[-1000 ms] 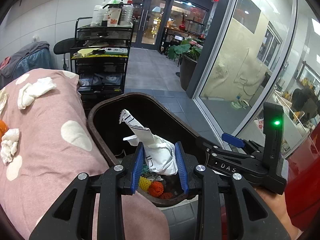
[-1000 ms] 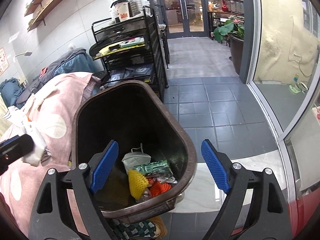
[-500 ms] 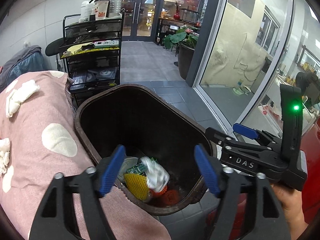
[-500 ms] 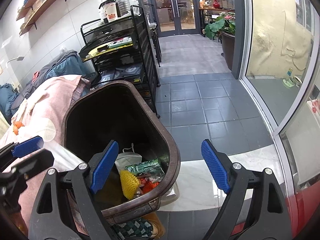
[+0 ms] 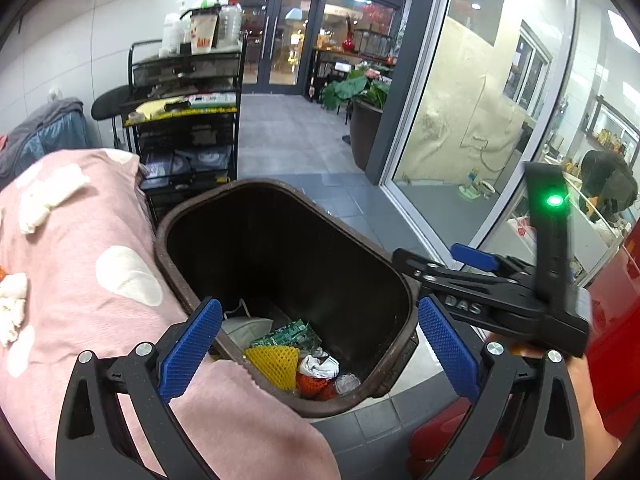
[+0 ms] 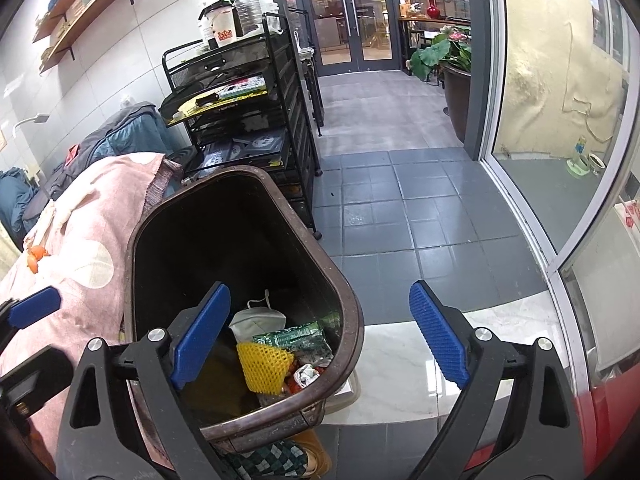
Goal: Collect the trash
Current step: 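Withdraw both tools from the bin back over the bed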
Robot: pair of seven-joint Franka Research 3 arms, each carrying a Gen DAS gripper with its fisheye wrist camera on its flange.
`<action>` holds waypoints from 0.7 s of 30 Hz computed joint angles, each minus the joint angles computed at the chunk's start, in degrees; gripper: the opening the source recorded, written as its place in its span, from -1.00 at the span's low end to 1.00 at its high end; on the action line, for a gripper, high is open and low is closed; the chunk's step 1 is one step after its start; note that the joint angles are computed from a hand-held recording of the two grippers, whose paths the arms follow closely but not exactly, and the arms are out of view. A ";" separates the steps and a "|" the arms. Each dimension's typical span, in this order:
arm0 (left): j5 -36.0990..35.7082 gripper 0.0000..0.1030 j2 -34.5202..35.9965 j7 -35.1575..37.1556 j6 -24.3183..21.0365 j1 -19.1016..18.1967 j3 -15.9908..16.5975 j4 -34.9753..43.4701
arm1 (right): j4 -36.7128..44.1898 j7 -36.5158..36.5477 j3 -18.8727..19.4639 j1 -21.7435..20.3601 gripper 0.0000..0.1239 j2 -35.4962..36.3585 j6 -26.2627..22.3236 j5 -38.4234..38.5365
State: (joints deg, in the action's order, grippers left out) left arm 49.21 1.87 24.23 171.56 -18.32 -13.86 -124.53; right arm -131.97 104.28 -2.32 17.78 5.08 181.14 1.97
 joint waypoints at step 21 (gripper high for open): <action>14.11 0.88 -21.24 -20.50 -0.65 13.08 -5.64 -16.23 | 8.43 -35.06 16.57 -3.40 0.47 2.30 -1.45 31.90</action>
State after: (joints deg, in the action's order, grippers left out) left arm 63.32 -19.37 3.73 170.91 -5.24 -19.50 -140.76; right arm -123.55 69.22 14.24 14.38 7.37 179.69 33.87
